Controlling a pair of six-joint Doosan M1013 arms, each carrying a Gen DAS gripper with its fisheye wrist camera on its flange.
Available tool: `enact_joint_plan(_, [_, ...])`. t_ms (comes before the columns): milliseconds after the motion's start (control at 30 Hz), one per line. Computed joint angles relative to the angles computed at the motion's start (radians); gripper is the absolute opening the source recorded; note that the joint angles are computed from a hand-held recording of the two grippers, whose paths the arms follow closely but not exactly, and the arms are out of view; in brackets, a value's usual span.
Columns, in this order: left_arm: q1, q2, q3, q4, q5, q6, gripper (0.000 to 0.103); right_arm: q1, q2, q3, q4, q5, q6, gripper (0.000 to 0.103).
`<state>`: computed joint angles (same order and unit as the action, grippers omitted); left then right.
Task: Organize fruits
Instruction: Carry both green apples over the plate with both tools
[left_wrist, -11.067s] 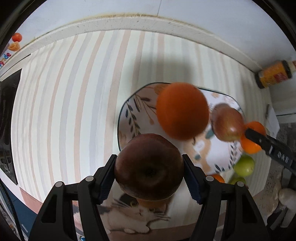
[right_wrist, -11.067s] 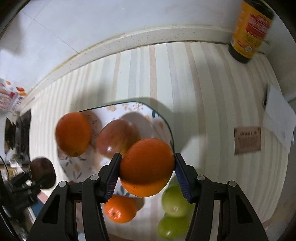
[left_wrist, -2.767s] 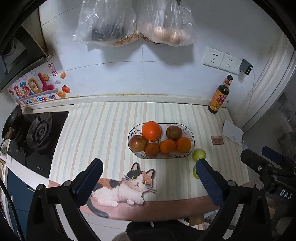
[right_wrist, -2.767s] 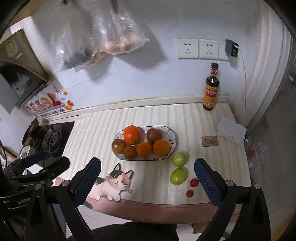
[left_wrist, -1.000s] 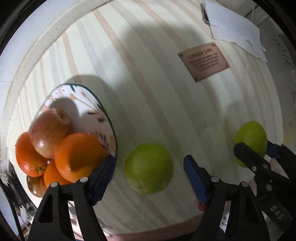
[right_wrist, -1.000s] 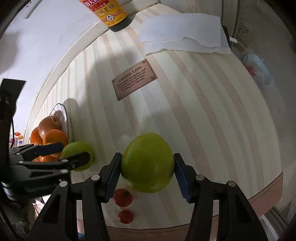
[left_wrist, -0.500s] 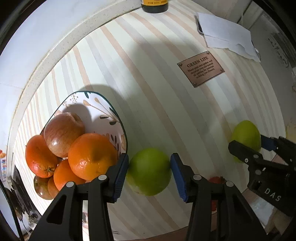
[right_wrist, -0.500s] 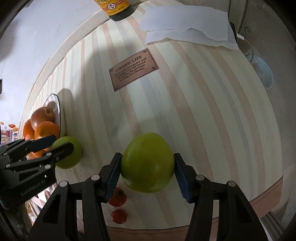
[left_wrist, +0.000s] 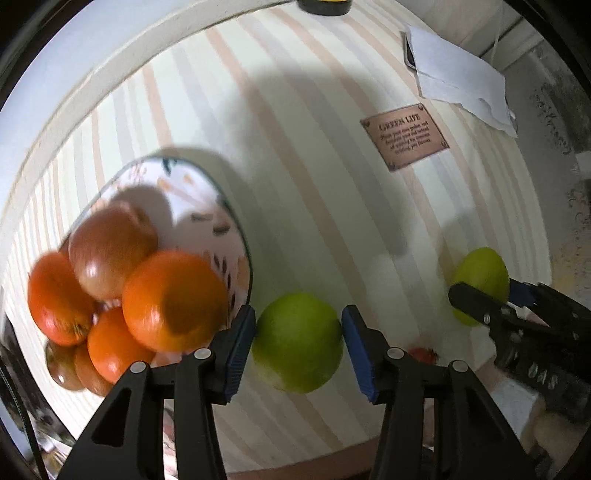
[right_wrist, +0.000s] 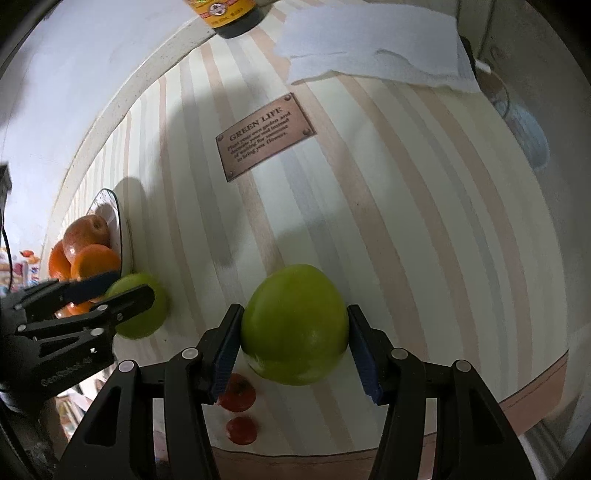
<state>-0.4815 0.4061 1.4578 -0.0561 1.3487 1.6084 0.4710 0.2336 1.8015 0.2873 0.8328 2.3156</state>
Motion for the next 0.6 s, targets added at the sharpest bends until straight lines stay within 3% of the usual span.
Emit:
enact_joint_plan(267, [0.05,0.013,0.012,-0.104,0.045,0.026,0.053,0.003,-0.004,0.011,0.019,-0.021,0.01,0.059])
enact_joint_plan(400, [0.046,0.032,0.008,-0.115,0.073,0.049,0.055,0.0,0.002,0.005,0.025,-0.016,0.009,0.059])
enact_joint_plan(600, [0.039,0.008,0.043,-0.099,0.028,0.033,0.053,0.0,-0.002,0.005,0.017,-0.007,0.004,0.059])
